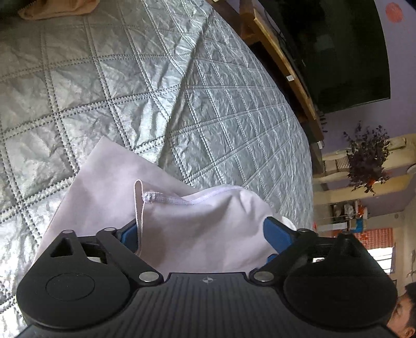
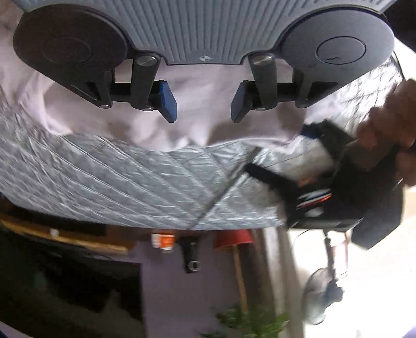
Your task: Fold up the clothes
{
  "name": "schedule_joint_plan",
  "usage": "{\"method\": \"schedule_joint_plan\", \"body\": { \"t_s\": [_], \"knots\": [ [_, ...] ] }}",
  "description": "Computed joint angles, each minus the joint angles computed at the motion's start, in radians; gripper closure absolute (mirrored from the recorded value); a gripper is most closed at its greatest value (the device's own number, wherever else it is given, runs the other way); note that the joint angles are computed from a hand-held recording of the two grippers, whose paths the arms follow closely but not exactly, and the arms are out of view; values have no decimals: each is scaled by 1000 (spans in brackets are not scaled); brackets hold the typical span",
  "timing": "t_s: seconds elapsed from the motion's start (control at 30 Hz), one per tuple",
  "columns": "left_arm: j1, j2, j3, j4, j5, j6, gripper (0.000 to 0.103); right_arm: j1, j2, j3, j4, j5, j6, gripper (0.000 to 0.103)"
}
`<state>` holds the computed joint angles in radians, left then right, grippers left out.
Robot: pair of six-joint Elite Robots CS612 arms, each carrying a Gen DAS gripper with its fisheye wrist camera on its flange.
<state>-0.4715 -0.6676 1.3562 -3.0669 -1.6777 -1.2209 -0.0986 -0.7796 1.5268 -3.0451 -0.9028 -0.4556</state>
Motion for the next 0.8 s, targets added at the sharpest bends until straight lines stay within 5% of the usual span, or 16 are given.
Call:
{"method": "schedule_joint_plan", "body": {
  "t_s": [0.1,0.2,0.33,0.8],
  "knots": [
    [-7,-15,7,53,38,24,40,-6,4,-3,-32,-62,106,51],
    [-11,-27,18,92,67,18,67,-22,11,-10,-68,-76,259,51],
    [-17,-37,19,145,96,32,102,-36,18,-9,-117,-80,355,50],
    [-34,-102,35,241,174,172,102,-45,25,-11,-220,-135,461,47]
  ]
}}
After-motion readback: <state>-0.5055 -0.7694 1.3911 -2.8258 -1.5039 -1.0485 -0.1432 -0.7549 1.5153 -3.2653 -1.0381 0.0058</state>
